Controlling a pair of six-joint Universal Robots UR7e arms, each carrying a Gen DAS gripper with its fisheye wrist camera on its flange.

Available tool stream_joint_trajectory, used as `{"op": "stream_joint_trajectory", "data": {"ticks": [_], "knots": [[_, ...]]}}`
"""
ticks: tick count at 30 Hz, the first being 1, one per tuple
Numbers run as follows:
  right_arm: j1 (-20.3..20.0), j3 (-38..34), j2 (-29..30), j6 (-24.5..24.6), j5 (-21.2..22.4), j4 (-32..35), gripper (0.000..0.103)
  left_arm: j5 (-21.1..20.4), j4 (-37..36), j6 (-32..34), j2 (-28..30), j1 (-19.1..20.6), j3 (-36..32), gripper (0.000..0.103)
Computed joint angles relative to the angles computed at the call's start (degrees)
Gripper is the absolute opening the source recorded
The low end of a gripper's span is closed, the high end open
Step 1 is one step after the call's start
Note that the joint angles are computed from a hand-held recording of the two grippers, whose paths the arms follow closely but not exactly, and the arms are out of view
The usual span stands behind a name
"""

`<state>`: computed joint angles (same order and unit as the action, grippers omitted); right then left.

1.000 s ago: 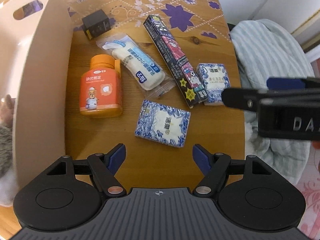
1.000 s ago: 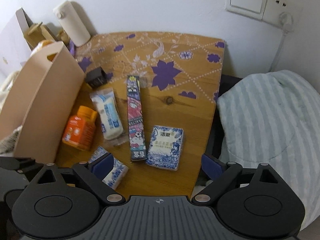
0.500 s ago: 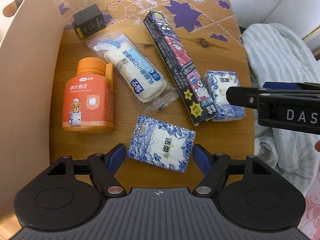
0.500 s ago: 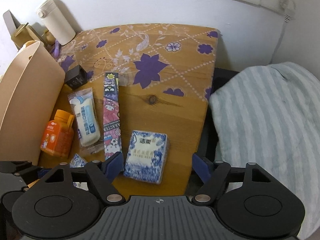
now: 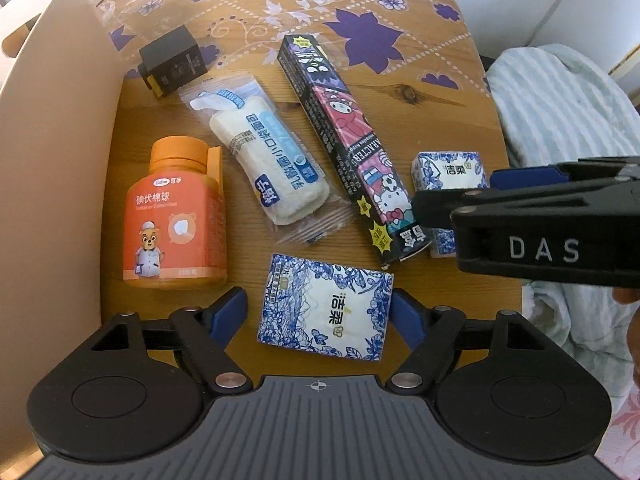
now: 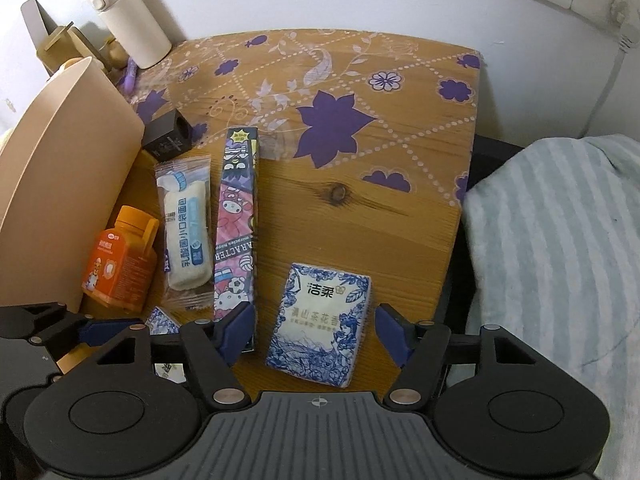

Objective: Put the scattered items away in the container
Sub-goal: 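Grasp a blue-white tissue pack with the left gripper while the right grasps another tissue pack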

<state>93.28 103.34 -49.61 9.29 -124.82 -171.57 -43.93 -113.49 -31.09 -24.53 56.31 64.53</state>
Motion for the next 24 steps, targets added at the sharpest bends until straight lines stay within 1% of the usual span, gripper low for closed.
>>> {"op": "stream_joint_trajectory", "data": {"ticks": [3,4,7,14,16,18,19,20,22,24], "knots": [[0.1,-0.2,0.1,0.9,-1.2,0.5,0.069,0.3,-0.1,0.7,0.0,-0.1,0.3,0.078],[0.1,-0.2,0.1,1.3,-1.6,1.0,0.067,0.4,-0.2,0.8,0.0,-0.1,0.3,0.078],[-0.8,0.7,-0.5,2.6,0.3,0.5,0.066,0.7,-0.4,1.2,0.1,-0.2,0.5,0.078],[-0.1,0.0,0.4,1.2,-1.1,0.8,0.065,1.4,-0.3,2.2,0.3,-0.2,0.3,0.077],[0.0,-0.2,0.5,0.8,-1.3,0.7,0.065,1.7,-0.2,2.3,0.3,-0.3,0.4,0.072],[0.1,-0.4,0.7,0.3,-1.6,1.1,0.062,2.3,0.0,2.9,0.3,-0.4,0.4,0.068],[0.2,-0.6,0.7,-0.1,-2.0,1.5,0.056,2.5,0.0,3.2,0.3,-0.4,0.5,0.065],[0.4,-0.8,0.9,-0.3,-2.8,2.2,0.049,2.5,-0.1,3.6,0.3,-0.4,0.5,0.065],[0.8,-1.4,1.1,-0.6,-4.3,3.4,0.044,2.3,-0.2,3.7,0.1,-0.4,0.7,0.065],[0.7,-1.3,1.0,-0.4,-4.2,3.7,0.043,1.8,0.0,3.1,0.0,-0.3,0.7,0.064]]}}
